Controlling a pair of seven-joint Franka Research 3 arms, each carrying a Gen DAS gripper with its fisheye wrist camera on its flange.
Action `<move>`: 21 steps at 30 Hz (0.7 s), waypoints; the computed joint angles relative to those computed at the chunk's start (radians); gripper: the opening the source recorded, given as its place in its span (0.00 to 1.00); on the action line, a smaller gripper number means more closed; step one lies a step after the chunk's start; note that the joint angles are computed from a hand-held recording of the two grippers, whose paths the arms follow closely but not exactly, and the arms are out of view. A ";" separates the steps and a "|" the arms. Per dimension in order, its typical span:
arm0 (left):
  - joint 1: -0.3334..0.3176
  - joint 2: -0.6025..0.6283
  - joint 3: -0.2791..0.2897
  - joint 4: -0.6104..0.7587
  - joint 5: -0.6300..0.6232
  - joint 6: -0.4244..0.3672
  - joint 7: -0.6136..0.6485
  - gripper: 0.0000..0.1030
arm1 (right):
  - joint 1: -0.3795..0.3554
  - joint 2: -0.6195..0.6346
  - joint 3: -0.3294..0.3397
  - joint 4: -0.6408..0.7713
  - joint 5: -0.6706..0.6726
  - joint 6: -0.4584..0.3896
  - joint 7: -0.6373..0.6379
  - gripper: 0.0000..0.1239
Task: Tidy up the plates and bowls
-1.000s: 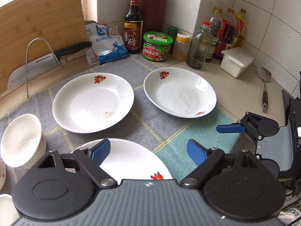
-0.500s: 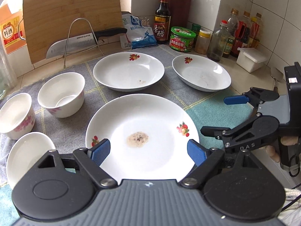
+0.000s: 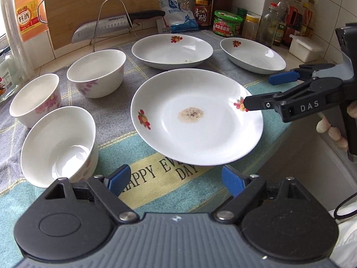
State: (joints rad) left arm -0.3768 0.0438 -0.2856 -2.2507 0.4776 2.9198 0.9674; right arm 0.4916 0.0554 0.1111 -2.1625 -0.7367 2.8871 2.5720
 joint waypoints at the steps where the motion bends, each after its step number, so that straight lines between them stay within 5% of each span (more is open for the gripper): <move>1: -0.001 0.007 0.003 0.003 0.013 -0.003 -0.010 0.86 | 0.001 0.005 0.007 0.004 0.031 -0.005 -0.030 0.83; 9: -0.009 0.071 0.025 0.030 0.094 0.034 -0.047 0.86 | 0.018 0.023 0.018 0.024 0.196 -0.048 -0.201 0.83; 16: -0.032 0.119 0.042 0.075 0.155 0.051 -0.059 0.96 | 0.024 0.054 0.013 0.053 0.317 -0.056 -0.340 0.83; 21: -0.049 0.133 0.054 0.094 0.167 0.038 -0.082 1.00 | 0.009 0.082 0.032 0.070 0.523 -0.050 -0.536 0.83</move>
